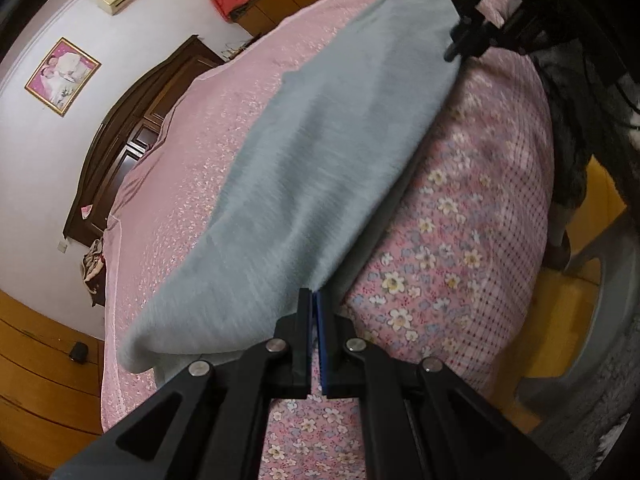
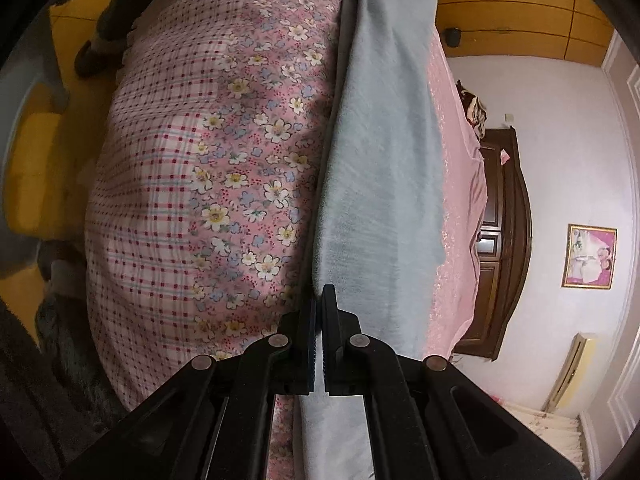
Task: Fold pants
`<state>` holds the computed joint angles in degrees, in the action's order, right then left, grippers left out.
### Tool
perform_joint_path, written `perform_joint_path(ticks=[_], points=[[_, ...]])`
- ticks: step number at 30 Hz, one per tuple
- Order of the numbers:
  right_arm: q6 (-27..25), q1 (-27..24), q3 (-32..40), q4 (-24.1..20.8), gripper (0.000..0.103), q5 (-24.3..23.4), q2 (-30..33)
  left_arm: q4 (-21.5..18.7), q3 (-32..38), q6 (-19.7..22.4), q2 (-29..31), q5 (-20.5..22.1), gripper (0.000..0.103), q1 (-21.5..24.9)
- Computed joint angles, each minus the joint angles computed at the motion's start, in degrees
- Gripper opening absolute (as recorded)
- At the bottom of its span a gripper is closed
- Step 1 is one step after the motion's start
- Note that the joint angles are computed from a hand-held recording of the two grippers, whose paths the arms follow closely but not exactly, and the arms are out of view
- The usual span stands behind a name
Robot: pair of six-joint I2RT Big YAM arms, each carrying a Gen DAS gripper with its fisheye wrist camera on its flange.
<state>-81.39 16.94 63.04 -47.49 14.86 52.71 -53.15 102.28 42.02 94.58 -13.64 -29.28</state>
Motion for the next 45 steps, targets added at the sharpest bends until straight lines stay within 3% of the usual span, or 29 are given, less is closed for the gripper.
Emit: perform_joint_path(ticks=[6, 9, 12, 15, 19, 26, 29, 33, 37, 39, 45], points=[[-2.84, -3.09, 5.13, 1.43, 0.003, -2.49, 3.59, 0.51, -0.65, -0.3, 0.24, -0.78, 0.002, -0.11], [-1.39, -4.19, 7.71, 1.52, 0.003, -3.48, 5.19, -0.28, 0.29, -1.51, 0.29, 0.05, 0.002, 0.23], [-1.8, -3.95, 6.86, 4.31, 0.003, -2.88, 5.53, -1.57, 2.87, -1.85, 1.41, -0.01, 0.002, 0.45], [-7.57, -3.17, 2.11, 7.12, 0.003, -2.8, 3.28, -2.13, 3.51, -1.19, 2.19, -0.64, 0.002, 0.31], [-14.6, -3.79, -4.39, 14.77, 0.003, -4.29, 0.21, 0.18, 0.59, 0.21, 1.15, -1.69, 0.002, -0.1], [-11.88, -4.56, -2.13, 13.53, 0.004, -5.08, 2.87, -1.54, 1.64, -1.06, 1.83, -1.42, 0.002, 0.05], [-9.88, -4.22, 1.41, 12.49, 0.004, -5.27, 5.98, -5.37, 4.61, -4.7, 2.94, -0.35, 0.003, 0.14], [-4.72, -3.33, 3.83, 7.36, 0.005, -5.34, 5.96, -13.9, 10.7, -11.14, 4.84, 5.84, 0.01, 1.08], [4.17, -3.58, 11.48, -2.5, 0.006, -6.66, 9.76, -17.67, 14.24, -14.05, 5.26, 10.25, 0.026, 1.23], [11.55, -4.47, 17.74, -10.61, 0.012, -9.47, 12.83, -19.03, 16.79, -15.72, 6.1, 12.71, 0.036, 1.14], [38.17, -13.86, 34.97, -27.68, 0.019, -24.49, 21.39, -21.88, 28.07, -21.43, 12.69, 16.64, 0.041, 0.01]])
